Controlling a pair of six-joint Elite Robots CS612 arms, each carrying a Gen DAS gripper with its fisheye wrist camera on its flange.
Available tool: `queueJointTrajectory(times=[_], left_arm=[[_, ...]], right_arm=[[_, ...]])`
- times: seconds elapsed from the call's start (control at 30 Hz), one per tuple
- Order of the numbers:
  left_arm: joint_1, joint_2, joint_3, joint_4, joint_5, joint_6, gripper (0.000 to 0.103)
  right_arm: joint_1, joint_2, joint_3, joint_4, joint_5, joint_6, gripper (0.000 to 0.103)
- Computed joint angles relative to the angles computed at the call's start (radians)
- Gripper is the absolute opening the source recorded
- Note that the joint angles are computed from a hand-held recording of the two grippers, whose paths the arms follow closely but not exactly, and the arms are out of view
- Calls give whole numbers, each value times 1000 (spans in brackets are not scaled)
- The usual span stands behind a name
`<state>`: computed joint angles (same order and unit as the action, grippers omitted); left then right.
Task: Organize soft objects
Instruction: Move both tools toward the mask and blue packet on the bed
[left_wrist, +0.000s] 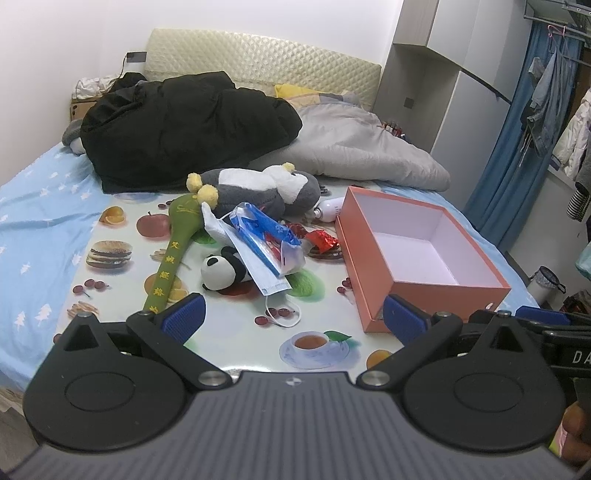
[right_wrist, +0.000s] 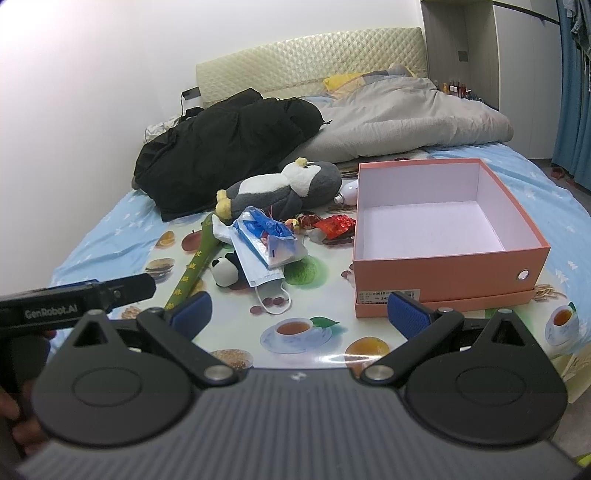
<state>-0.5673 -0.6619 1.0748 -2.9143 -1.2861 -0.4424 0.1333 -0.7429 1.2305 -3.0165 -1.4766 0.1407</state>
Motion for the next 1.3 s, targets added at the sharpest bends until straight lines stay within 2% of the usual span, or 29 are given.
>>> queueJointTrajectory(times=[0.8, 1.3], left_arm=[[10, 6, -1, 2, -41, -12, 103], [28, 56, -74, 73, -84, -39, 103]], right_arm=[[-10, 11, -6, 14, 26, 25, 103], [-10, 48, -74, 74, 29, 48, 103]])
